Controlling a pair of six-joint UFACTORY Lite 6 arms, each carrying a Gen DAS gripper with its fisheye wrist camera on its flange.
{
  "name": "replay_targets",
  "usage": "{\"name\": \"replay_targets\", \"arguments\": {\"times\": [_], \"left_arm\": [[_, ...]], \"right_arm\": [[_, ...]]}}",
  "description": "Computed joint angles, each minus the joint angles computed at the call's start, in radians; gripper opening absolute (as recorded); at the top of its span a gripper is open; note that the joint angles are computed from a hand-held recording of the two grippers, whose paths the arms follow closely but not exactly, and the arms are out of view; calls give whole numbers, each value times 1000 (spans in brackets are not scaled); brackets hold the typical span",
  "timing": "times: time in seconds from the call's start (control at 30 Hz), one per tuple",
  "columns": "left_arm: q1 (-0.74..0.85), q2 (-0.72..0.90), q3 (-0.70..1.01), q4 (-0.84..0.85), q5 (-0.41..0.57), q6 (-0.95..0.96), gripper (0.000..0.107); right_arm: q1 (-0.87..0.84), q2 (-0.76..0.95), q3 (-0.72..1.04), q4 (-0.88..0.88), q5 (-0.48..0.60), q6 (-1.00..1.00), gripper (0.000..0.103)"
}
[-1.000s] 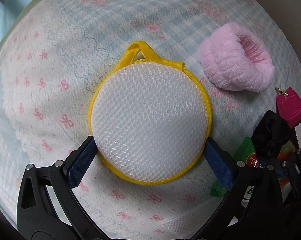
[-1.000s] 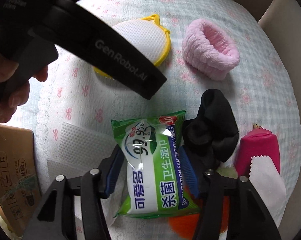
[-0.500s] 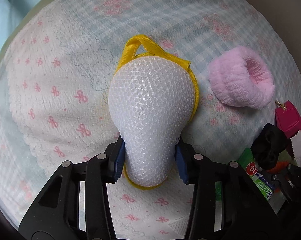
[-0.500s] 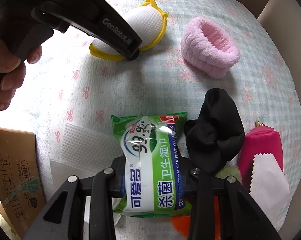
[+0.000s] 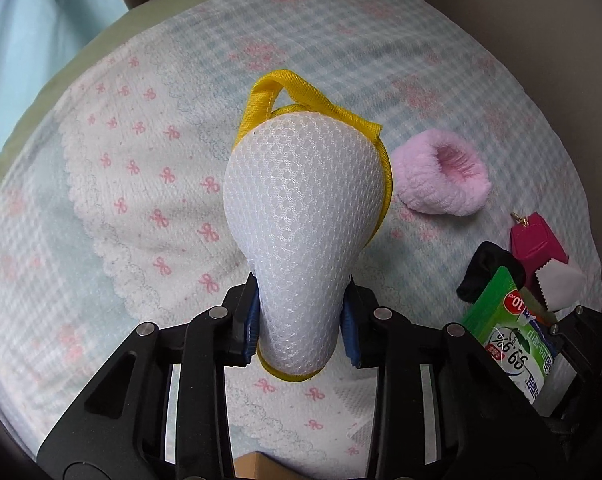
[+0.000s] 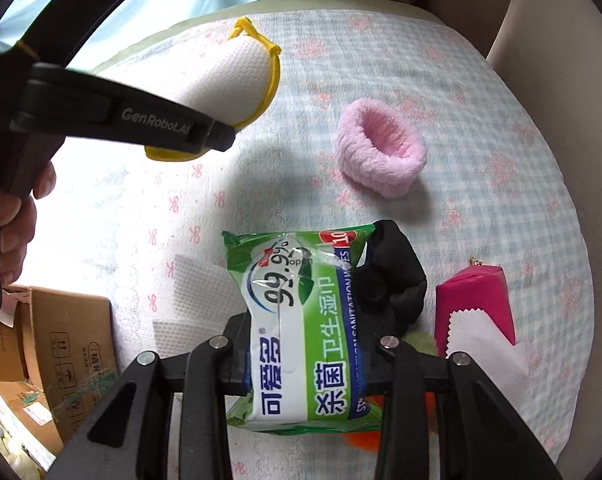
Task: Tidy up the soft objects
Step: 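Lift the mesh pad with left tool while right tool carries the wipe pack toward the box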
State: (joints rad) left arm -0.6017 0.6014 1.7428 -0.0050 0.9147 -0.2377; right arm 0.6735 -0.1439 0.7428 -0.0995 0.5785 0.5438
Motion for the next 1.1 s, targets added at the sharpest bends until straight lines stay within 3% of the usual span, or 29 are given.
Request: {"name": "replay_targets", "arguments": {"times": [0.2, 0.53, 0.83, 1.1], "left_arm": [[-59, -187, -124, 52, 24, -106, 30], [-177, -371, -357, 120, -64, -344, 30], [-230, -552, -564, 139, -115, -472, 30], [-288, -673, -641, 174, -85, -583, 30]], "right_arm": [[-23, -147, -57, 145, 19, -99, 32], [-113, -272, -147, 274, 48, -216, 33], [-160, -394, -215, 277, 113, -243, 33], [-213, -511, -241, 303, 210, -291, 33]]}}
